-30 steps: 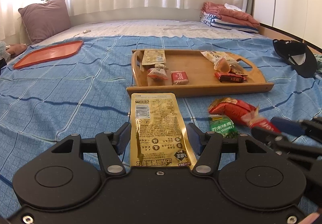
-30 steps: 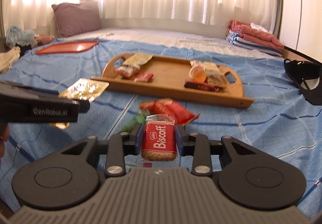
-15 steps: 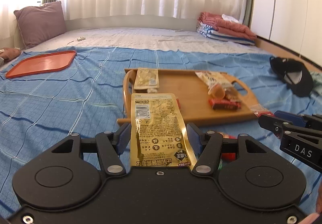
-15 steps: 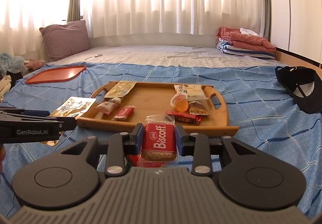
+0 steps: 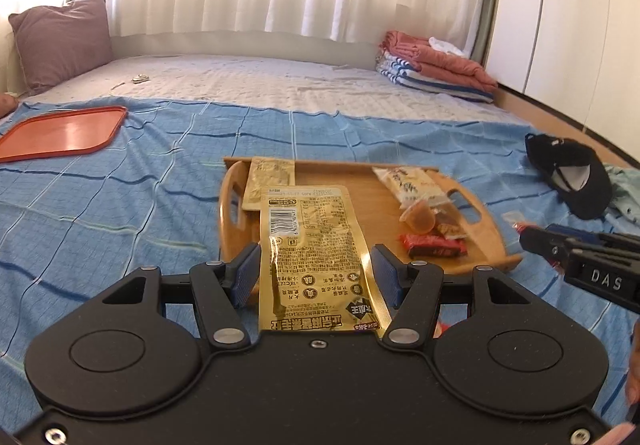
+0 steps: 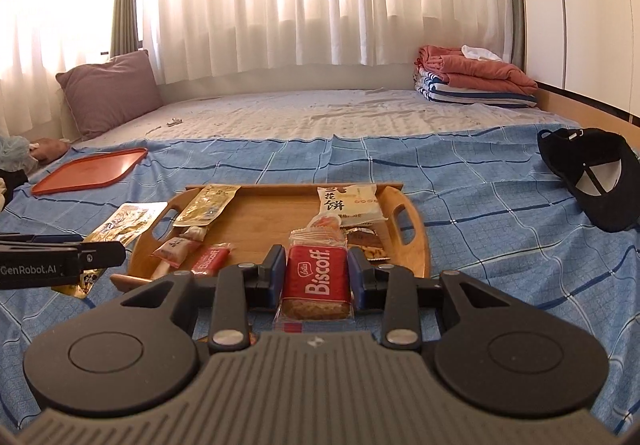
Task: Organize snacks
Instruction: 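Carry both packets over the wooden tray and open both grippers to drop them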
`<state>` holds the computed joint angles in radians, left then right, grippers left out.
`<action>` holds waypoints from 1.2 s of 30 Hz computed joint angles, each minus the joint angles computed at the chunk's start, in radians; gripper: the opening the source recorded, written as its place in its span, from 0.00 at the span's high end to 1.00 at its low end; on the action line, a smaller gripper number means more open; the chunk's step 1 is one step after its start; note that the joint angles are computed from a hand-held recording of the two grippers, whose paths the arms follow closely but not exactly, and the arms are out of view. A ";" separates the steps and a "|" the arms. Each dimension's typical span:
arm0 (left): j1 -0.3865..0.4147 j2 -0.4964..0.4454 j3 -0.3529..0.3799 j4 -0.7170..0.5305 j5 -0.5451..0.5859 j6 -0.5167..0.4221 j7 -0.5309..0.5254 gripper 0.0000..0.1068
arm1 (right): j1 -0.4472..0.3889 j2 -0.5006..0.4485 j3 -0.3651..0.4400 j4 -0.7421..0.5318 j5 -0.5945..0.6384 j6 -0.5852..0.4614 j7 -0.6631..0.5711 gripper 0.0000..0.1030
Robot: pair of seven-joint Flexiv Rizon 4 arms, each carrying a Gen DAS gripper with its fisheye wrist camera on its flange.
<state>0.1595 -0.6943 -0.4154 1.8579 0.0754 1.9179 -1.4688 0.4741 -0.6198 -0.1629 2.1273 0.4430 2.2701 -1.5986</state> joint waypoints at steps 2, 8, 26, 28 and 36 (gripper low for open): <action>-0.002 -0.011 -0.008 -0.031 -0.010 -0.023 0.003 0.46 | -0.006 0.001 -0.006 -0.013 -0.010 -0.017 -0.002 0.62; -0.026 -0.044 -0.013 -0.118 -0.060 -0.080 0.028 0.46 | -0.058 0.007 0.010 -0.053 -0.076 -0.065 0.037 0.62; -0.214 -0.224 0.115 -0.504 -0.321 -0.335 0.149 0.45 | -0.276 -0.065 0.122 -0.297 -0.394 -0.296 0.337 0.62; -0.244 -0.254 0.150 -0.556 -0.342 -0.364 0.148 0.45 | -0.280 -0.089 0.117 -0.334 -0.423 -0.326 0.374 0.62; -0.313 -0.383 0.233 -0.758 -0.381 -0.476 0.145 0.45 | -0.351 -0.189 0.173 -0.482 -0.564 -0.424 0.466 0.62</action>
